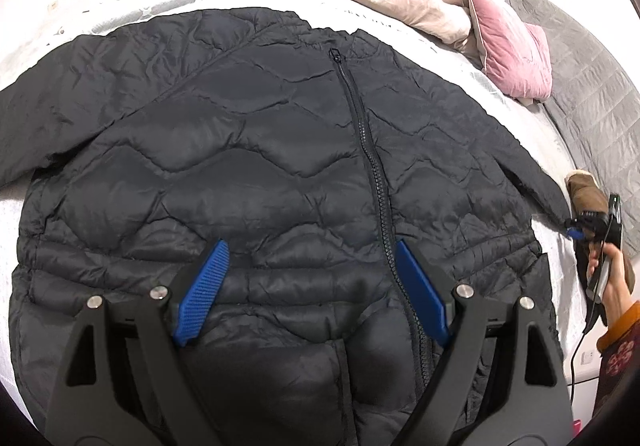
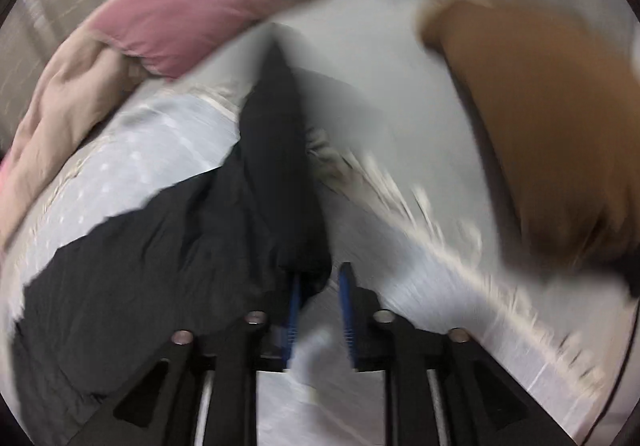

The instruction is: Fold large clothes

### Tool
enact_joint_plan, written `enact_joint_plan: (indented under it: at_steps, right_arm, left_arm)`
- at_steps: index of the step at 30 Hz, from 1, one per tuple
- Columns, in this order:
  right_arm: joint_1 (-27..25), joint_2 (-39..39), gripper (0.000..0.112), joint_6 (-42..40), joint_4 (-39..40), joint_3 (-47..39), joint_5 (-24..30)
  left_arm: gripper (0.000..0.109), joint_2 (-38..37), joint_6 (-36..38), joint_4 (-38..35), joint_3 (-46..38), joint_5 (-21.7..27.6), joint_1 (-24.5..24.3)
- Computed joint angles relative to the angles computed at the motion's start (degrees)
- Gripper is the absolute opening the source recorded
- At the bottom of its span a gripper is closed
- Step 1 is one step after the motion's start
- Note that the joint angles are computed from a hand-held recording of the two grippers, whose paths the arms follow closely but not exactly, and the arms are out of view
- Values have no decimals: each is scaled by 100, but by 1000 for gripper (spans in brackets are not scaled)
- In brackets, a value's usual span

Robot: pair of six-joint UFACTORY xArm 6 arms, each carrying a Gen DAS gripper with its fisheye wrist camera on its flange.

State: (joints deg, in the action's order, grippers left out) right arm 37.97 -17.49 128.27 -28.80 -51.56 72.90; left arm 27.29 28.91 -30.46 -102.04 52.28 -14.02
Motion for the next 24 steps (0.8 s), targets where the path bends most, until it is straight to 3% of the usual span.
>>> enact_joint_plan:
  at_steps: [6, 10, 11, 12, 13, 14, 15, 17, 19, 21, 23, 24]
  right_arm:
    - [273, -903, 63, 1153, -1062, 1324, -1144]
    - [353, -895, 68, 1912, -1676, 1491, -1168]
    - [302, -892, 68, 1926, -1732, 1505, -1172]
    - [266, -720, 54, 1875, -1754, 1363, -1047]
    - [153, -531, 10, 1610, -1655, 1206, -994]
    - [27, -437, 5, 1300, -1487, 1116, -936]
    - [-68, -214, 5, 810, -1142, 864, -639]
    - [-118, 313, 4, 45, -581, 168, 448]
    - [-142, 680, 5, -112, -194, -355, 1226]
    - [-55, 708, 7, 123, -156, -444, 1310]
    - [31, 465, 14, 290, -227, -204, 812]
    - [68, 365, 25, 251, -214, -106, 576]
  left_arm:
    - [85, -1, -11, 181, 113, -213, -74]
    - [85, 55, -63, 258, 121, -327, -93]
    - [85, 73, -84, 298, 126, -387, -98]
    - [85, 96, -87, 322, 110, -409, -90]
    - [85, 145, -123, 369, 60, -428, -79]
    - [85, 201, -174, 417, -12, -419, -64]
    - [85, 250, -222, 454, -78, -402, -48]
    - [85, 346, -281, 460, -230, -328, 15]
    - [85, 391, -326, 452, -345, -243, 86]
    - [85, 432, -311, 402, -492, -113, 169]
    - [85, 394, -268, 330, -536, -64, 258]
    - [85, 359, -234, 297, -520, -70, 297]
